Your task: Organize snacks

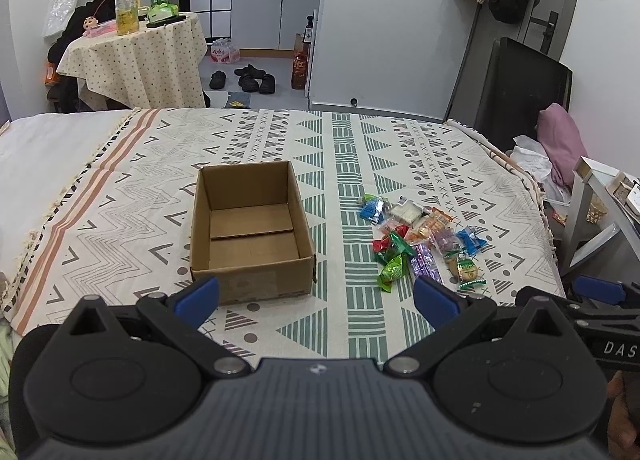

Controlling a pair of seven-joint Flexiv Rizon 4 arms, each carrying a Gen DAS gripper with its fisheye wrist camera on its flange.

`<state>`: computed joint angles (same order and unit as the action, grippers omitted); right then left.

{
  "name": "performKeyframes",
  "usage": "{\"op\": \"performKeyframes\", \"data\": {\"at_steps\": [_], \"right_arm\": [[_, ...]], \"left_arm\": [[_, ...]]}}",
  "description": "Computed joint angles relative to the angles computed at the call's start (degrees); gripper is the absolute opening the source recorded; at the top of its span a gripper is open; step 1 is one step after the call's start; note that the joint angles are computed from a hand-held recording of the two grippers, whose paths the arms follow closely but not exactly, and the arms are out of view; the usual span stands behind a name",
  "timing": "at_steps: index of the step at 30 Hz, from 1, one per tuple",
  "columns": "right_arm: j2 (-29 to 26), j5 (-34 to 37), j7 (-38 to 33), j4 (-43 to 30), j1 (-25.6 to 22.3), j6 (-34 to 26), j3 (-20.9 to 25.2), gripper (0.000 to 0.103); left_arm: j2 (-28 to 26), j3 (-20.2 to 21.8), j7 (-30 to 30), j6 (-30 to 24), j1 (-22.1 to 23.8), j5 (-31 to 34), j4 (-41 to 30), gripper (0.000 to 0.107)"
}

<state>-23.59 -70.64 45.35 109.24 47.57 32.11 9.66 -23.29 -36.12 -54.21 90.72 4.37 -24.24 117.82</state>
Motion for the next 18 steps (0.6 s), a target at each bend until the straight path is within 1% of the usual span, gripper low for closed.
{"op": "performKeyframes", "data": {"at_steps": [2,6,13,18], "right_arm": [[-0.07,-0.30,0.51,-0.04,0.05,0.30,-0.02,0.103],[-0.29,0.54,0.02,-0.46,0.47,-0.70,0.11,0.103],[-0.24,0.80,-1.21,-0.69,0.43,-0.30,0.09,0.103],[-0.38,0.98,-1.47,-0.79,0.57,-0.34,0.06,0.103]], "left_arm": [[0.23,-0.94,0.47,0.09,0.90,-0.01,0.53,0.103],[0.50,-0.92,0.55,-0.05,1.25,-0.02,0.84,0.103],[0.41,-2.02,0.84,-0.08,2.51,-0.30,1.04,0.103],[0.34,-1.48,1.52,-0.61,1.68,-0.24,0.81,0.103]]}}
